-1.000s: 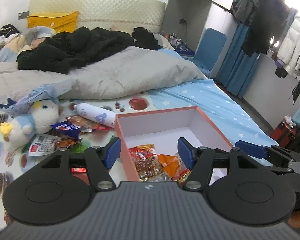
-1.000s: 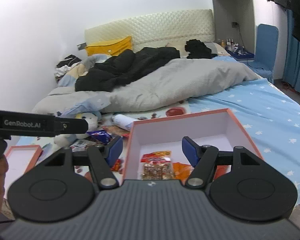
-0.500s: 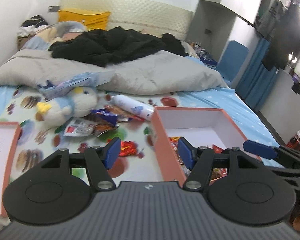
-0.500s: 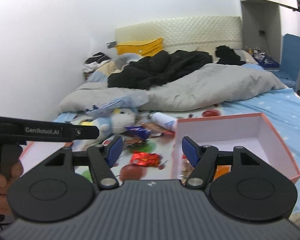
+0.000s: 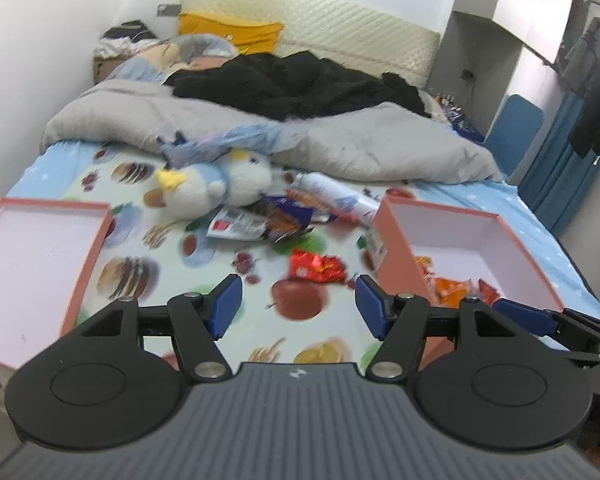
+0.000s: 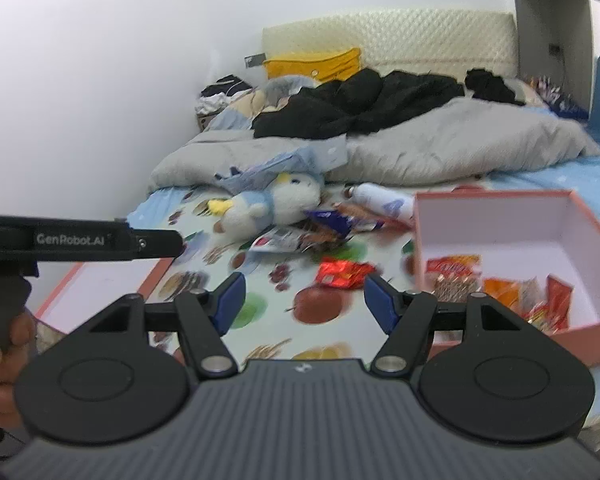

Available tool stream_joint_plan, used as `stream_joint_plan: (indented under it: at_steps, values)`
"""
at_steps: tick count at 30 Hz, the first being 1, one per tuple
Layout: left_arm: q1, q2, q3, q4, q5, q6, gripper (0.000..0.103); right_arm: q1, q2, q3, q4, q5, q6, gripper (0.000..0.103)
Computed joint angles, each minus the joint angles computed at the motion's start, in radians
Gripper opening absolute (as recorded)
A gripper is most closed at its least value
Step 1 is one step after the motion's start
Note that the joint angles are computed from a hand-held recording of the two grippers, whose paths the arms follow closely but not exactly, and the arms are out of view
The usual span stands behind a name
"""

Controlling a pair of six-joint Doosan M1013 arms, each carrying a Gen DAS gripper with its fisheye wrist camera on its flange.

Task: Organize snacks

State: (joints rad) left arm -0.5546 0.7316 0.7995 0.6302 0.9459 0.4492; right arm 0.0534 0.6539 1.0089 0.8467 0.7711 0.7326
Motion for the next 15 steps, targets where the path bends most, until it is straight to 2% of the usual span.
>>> stream_joint_plan:
  at_steps: [8,15]
  values:
    - [0.015,-0.019,0.063,-0.04,-0.004,-0.031,0.068,0.016,0.007,0.005,-0.085,0.012,0.062,0.068]
    - [0.04,0.014,0.022,-0.114,-0.002,0.025,0.068,0.026,0.041,-0.044,-0.147,0.025,0.135,0.068]
